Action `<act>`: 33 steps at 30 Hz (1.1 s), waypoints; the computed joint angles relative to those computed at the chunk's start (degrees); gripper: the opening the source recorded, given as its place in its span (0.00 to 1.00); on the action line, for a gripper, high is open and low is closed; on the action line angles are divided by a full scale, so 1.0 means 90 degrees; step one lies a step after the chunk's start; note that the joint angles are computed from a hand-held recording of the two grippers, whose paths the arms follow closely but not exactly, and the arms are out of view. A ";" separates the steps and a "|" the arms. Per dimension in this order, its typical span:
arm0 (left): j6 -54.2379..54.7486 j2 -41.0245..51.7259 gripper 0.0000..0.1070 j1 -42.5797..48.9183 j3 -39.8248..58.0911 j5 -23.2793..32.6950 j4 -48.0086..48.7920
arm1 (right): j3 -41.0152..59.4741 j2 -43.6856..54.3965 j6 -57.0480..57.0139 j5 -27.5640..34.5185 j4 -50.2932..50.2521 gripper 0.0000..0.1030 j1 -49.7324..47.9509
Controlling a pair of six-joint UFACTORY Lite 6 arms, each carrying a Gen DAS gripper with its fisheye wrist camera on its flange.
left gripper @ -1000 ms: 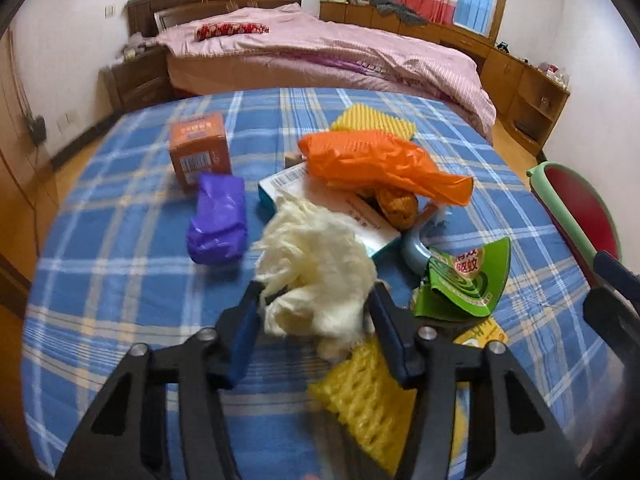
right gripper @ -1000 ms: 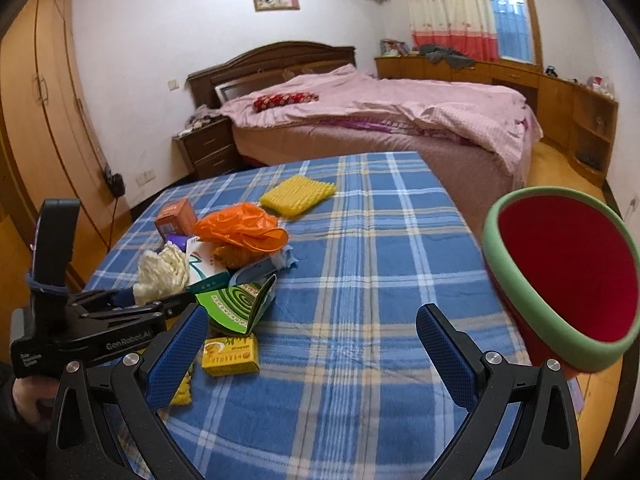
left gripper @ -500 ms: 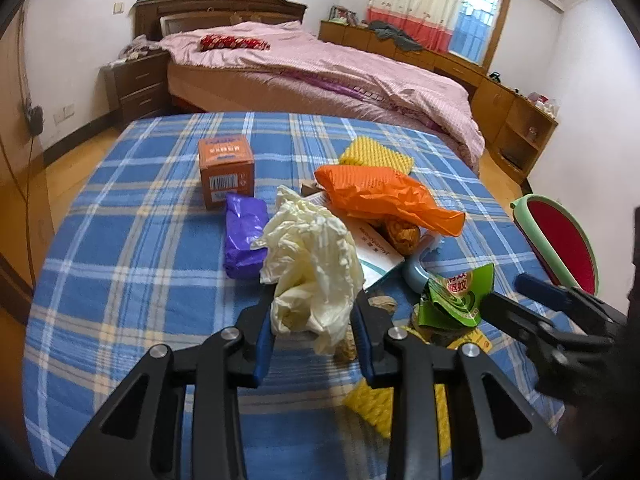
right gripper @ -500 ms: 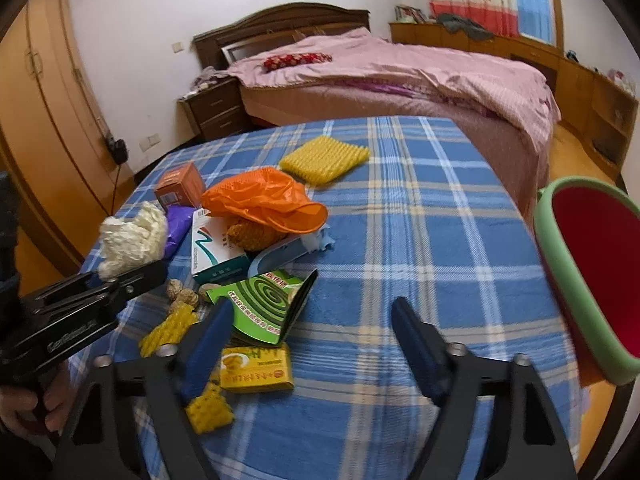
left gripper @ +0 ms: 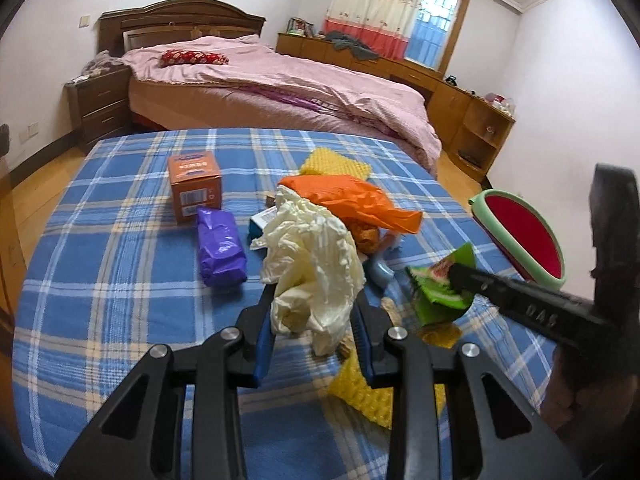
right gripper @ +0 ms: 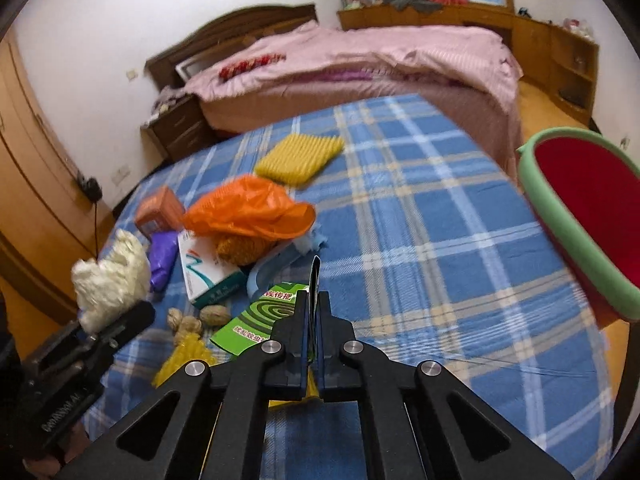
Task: Collect trash
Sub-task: 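Grasp the green packet with the right tool while the left tool lifts the white bag, then carry both items over the red bucket and open both tools to drop them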
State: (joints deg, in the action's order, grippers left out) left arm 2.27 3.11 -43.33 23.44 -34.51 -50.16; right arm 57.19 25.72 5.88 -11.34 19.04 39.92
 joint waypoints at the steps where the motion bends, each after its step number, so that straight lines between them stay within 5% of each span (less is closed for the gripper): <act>1: 0.0188 -0.0057 0.32 -0.0112 0.0011 -0.0026 -0.0221 | -0.0153 -0.0185 -0.0168 -0.0077 0.0174 0.02 -0.0004; 8: 0.1781 -0.0672 0.32 -0.0888 0.0244 -0.0079 -0.1987 | -0.1211 -0.1591 -0.0213 -0.0338 0.0115 0.02 -0.0204; 15: 0.2857 -0.0802 0.32 -0.1239 0.1014 0.0297 -0.2999 | -0.2072 -0.3036 0.0541 -0.0160 -0.1082 0.02 -0.0908; 28: 0.5256 0.1455 0.32 -0.1299 0.4352 0.1166 -0.4647 | -0.2662 -0.4495 0.5342 -0.0309 -0.7143 0.02 -0.3590; 33: 0.6968 0.2949 0.32 -0.1237 0.6312 0.1510 -0.5885 | -0.2577 -0.4186 0.5770 -0.0825 -0.7922 0.02 -0.4629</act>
